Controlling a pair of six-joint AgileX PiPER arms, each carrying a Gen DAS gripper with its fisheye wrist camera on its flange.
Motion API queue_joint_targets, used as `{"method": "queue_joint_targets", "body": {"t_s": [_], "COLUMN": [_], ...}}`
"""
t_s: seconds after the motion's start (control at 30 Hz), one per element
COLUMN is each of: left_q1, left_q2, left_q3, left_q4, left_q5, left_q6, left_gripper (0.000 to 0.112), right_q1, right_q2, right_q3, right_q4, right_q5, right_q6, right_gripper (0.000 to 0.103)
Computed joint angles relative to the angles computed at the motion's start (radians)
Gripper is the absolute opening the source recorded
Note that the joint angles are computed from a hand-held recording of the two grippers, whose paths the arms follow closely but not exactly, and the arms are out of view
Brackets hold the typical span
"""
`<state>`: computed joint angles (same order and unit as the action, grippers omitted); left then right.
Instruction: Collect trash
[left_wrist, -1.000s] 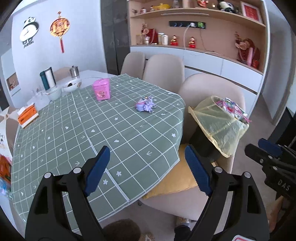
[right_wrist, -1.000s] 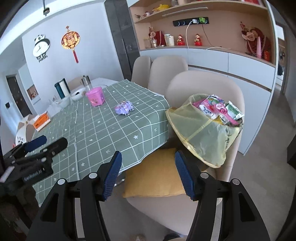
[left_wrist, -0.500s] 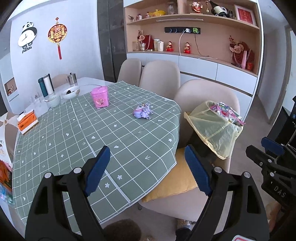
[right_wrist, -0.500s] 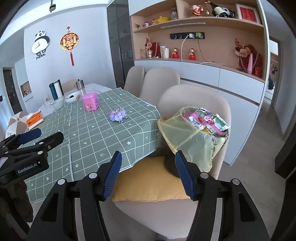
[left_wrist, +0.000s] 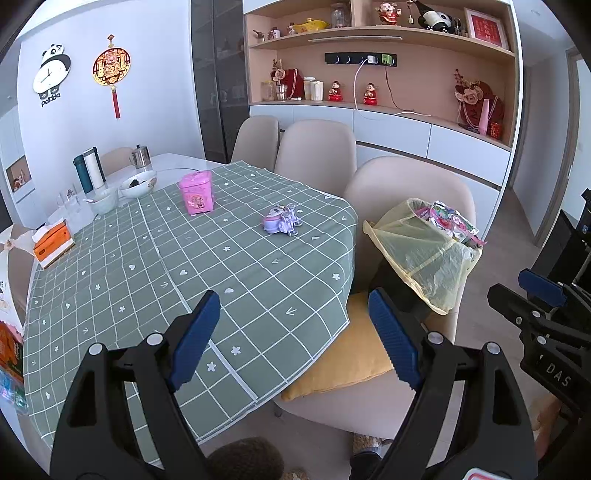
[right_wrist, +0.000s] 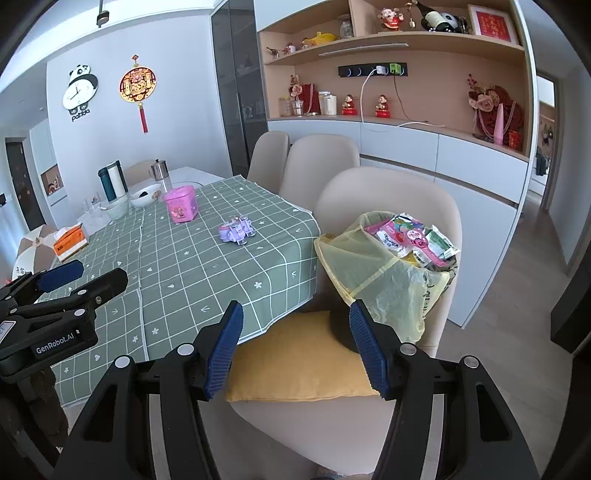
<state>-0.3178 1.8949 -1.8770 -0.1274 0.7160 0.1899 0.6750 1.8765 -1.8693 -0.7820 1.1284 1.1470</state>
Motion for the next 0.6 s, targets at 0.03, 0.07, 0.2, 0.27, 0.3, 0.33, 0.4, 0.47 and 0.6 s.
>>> {"method": "queue_joint_targets", "body": {"t_s": [0.03,0.07,0.2,0.27,0.3,0.33,0.4,0.47,0.6], "left_q1": [-0.001,-0.002,-0.002,-0.001,-0.001,0.0,0.003,0.003,0.006], "left_q2": [-0.001,-0.001,0.002,0.008,0.009,0.011,0.015,0.016,0.016], "left_q3": [0.002,0.002,-0.004,-0.014,-0.016,-0.018,-0.024,-0.024,-0.025], "left_q4": [0.001,0.0,-0.004,-0.006,-0.007,-0.007,-0.011,-0.011,-0.015], "left_q5": [-0.001,-0.001,0.005,0.011,0.012,0.014,0.018,0.015,0.017], "left_q6": [-0.001,0.0,0.003,0.005,0.006,0.007,0.011,0.011,0.015], "left_gripper": [0.079,0.079,0.079,0.079,0.079,0.079,0.079,0.079,0.079], "right_q1": [-0.001,-0.001,0.0,-0.003,-0.003,-0.004,-0.004,-0.005,-0.006], "right_q2": [0.001,0.001,0.002,0.001,0.001,0.001,0.0,0.001,0.003], "right_q3": [-0.001,-0.002,-0.002,-0.001,-0.002,-0.003,0.001,0.0,-0.007], "right_q4": [0.001,0.0,-0.001,0.001,0.001,0.001,0.0,0.002,0.007], "right_q5": [0.0,0.001,0.006,0.006,0.007,0.008,0.005,0.005,0.008], "right_q6": [-0.001,-0.002,0.002,0.001,0.001,0.0,0.003,0.001,-0.006], "right_gripper": [0.057,0.057,0.057,0.057,0.057,0.057,0.057,0.057,0.057]}}
